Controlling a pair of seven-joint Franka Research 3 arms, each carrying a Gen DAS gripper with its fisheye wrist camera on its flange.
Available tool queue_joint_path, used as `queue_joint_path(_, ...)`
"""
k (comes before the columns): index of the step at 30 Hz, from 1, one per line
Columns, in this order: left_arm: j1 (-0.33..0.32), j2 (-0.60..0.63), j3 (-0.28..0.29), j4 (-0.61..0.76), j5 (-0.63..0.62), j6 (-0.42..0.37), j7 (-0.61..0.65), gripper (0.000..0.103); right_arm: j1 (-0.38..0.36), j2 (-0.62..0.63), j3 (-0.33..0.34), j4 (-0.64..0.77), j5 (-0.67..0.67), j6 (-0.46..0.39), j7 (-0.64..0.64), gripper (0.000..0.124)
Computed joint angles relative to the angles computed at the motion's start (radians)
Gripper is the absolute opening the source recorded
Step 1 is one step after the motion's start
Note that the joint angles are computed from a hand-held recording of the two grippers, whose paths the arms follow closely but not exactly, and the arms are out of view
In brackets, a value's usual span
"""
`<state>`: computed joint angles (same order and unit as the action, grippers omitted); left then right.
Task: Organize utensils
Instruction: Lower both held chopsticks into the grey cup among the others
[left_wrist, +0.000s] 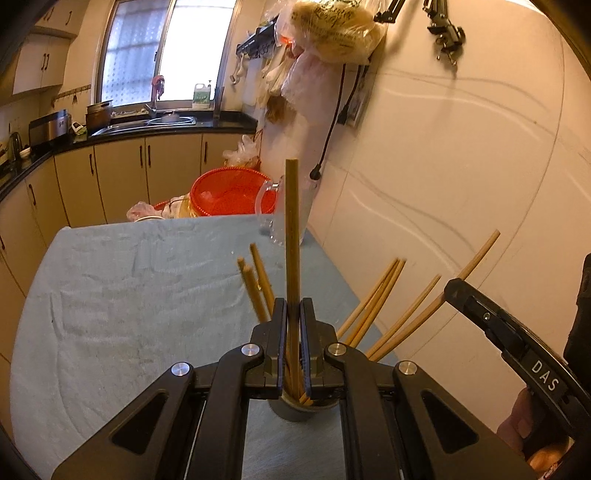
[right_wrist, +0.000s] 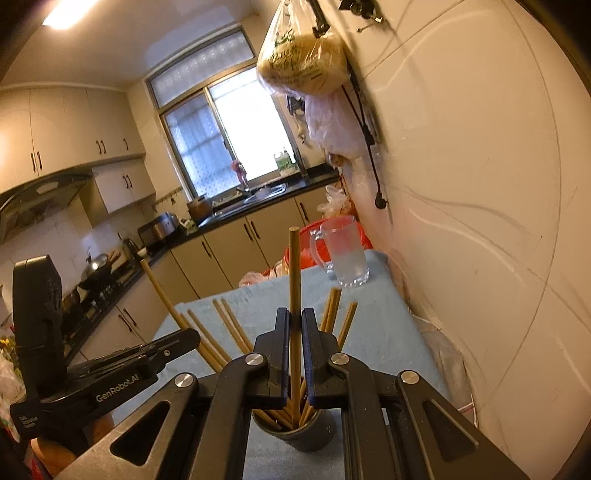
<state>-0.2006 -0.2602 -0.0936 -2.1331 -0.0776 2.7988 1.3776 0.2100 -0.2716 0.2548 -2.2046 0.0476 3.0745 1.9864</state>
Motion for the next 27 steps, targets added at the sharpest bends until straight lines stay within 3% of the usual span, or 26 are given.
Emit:
queue_joint_path(10, 0.033, -0.026, -0.03, -0.083, 0.123, 0.074, -0.076, 0.007, -0.086, 0.015, 0.085, -0.023, -0.115, -0.001, 0.094, 0.007)
queue_joint_path(17, 0.035, -0.016, -0.032, -0.086, 0.164, 0.075, -0.106, 0.008, -0.075, 0.06, 0.066, 0.0, -0.178, -0.018, 0.147, 0.007)
queue_joint_path(27, 0.062, -0.01, -0.049, -0.101, 0.246, 0.112, -0.175, 0.009, 0.006, 0.109, -0.019, 0.034, -0.168, -0.035, 0.124, 0.008)
